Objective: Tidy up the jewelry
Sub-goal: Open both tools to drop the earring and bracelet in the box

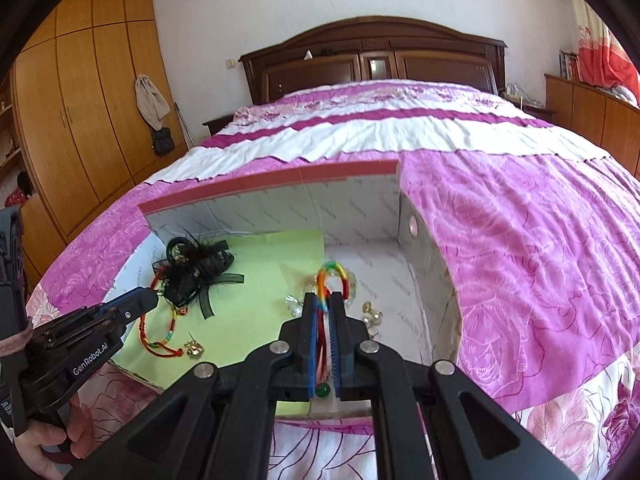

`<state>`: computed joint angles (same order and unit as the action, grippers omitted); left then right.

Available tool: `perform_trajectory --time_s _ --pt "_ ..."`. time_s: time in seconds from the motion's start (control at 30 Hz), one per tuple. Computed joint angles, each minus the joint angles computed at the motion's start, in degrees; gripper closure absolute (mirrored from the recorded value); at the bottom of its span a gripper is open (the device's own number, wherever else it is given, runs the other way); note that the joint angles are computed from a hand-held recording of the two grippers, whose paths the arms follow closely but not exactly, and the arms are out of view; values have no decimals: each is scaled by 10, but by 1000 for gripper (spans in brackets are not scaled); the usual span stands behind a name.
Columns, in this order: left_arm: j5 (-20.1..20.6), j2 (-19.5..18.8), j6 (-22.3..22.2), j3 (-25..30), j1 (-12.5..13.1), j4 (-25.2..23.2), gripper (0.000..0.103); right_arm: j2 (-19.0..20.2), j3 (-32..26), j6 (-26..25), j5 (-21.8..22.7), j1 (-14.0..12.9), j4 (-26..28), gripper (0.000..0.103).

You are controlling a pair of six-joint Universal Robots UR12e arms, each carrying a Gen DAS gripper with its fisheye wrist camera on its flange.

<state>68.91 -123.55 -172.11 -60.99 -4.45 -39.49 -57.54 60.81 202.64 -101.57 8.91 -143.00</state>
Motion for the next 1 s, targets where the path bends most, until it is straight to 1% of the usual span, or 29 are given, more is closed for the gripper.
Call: perform_trajectory --time_s 0.1,0.17,0.23,0.27,0.33,0.4,0.57,0.7,0.83,1.0 --pt "-5 0 5 3 0 -12 99 -1 1 12 5 -2 7 95" --pt "-6 0 8 3 0 -17 97 -2 1 14 7 -2 8 89" --pt "-9 1 10 4 0 -23 92 -4 4 16 13 -3 1 74" --pt "-11 2 12 4 0 -26 91 -6 8 18 16 -3 -6 73" --pt "-11 6 15 2 0 -30 85 -10 13 20 21 -3 -17 73" --pt "-12 10 16 -1 2 -30 82 -14 17 21 22 -2 -25 73" --pt "-30 20 14 -7 8 -33 81 -27 30 17 19 1 -58 70" --pt "-43 31 18 -16 11 -37 79 -38 39 17 21 3 -73 69" --pt "-53 43 32 -27 11 -50 78 -50 49 13 15 5 -68 67" --pt "-71 55 56 -38 11 -76 77 -72 72 19 12 6 -57 67"
